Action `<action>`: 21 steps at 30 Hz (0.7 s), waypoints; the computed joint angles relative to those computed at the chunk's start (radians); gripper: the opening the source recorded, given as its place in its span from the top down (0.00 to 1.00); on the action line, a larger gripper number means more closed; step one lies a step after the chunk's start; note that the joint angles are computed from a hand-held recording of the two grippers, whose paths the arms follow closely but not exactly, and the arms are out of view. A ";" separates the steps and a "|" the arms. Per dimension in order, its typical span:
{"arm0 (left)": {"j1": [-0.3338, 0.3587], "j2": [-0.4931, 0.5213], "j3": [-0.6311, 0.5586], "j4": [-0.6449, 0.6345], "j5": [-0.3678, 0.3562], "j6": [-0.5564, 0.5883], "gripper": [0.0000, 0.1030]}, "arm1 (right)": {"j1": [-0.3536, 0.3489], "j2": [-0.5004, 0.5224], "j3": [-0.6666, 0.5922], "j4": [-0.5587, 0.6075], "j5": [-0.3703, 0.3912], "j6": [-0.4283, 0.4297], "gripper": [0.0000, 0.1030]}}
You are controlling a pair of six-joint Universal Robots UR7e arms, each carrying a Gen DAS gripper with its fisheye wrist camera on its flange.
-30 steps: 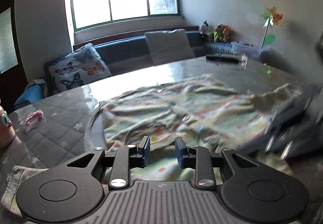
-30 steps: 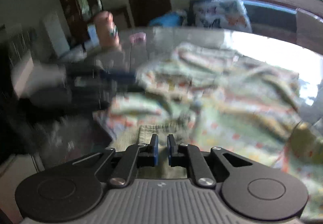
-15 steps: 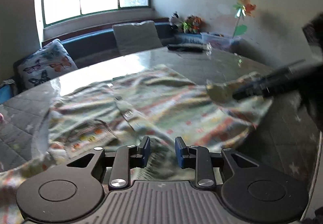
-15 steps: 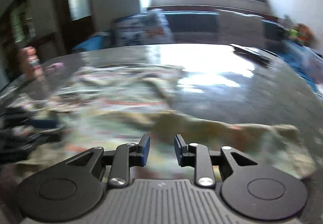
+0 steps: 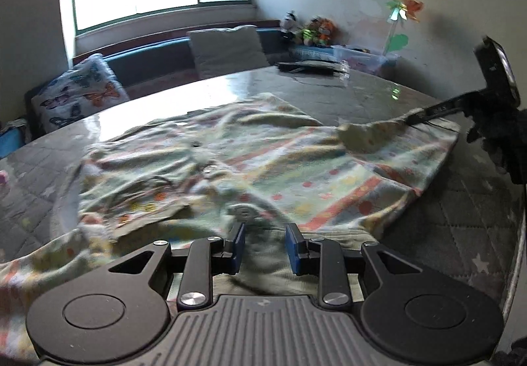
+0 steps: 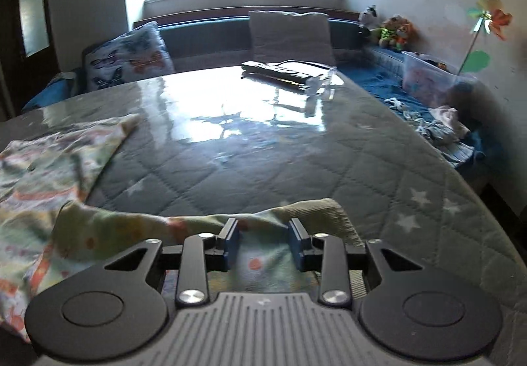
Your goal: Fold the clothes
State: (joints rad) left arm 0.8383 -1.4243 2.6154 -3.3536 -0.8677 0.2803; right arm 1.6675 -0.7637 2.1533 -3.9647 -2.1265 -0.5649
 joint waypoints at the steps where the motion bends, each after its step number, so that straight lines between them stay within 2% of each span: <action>1: -0.001 -0.016 0.004 0.001 0.022 -0.013 0.70 | -0.002 -0.002 0.001 -0.007 0.000 0.001 0.69; 2: -0.003 -0.034 0.008 0.003 0.045 -0.026 0.70 | 0.001 0.001 0.006 -0.024 0.004 -0.007 0.68; 4: -0.002 -0.065 0.014 0.005 0.109 -0.051 0.69 | 0.006 0.007 0.014 -0.058 0.013 -0.023 0.59; 6: 0.009 -0.099 0.014 0.017 0.169 -0.081 0.68 | 0.010 0.010 0.027 -0.081 0.028 -0.034 0.59; 9: 0.046 -0.152 0.004 0.048 0.248 -0.128 0.68 | 0.012 0.016 0.044 -0.083 0.054 -0.038 0.56; 12: 0.102 -0.161 -0.014 0.017 0.331 -0.126 0.68 | 0.015 0.029 0.047 -0.087 0.055 -0.039 0.54; 15: 0.179 -0.184 -0.043 -0.006 0.329 -0.113 0.68 | 0.016 0.038 0.039 -0.078 0.046 -0.027 0.53; 21: 0.259 -0.154 -0.110 -0.128 0.401 -0.007 0.64 | 0.030 0.050 0.019 -0.067 0.022 -0.026 0.49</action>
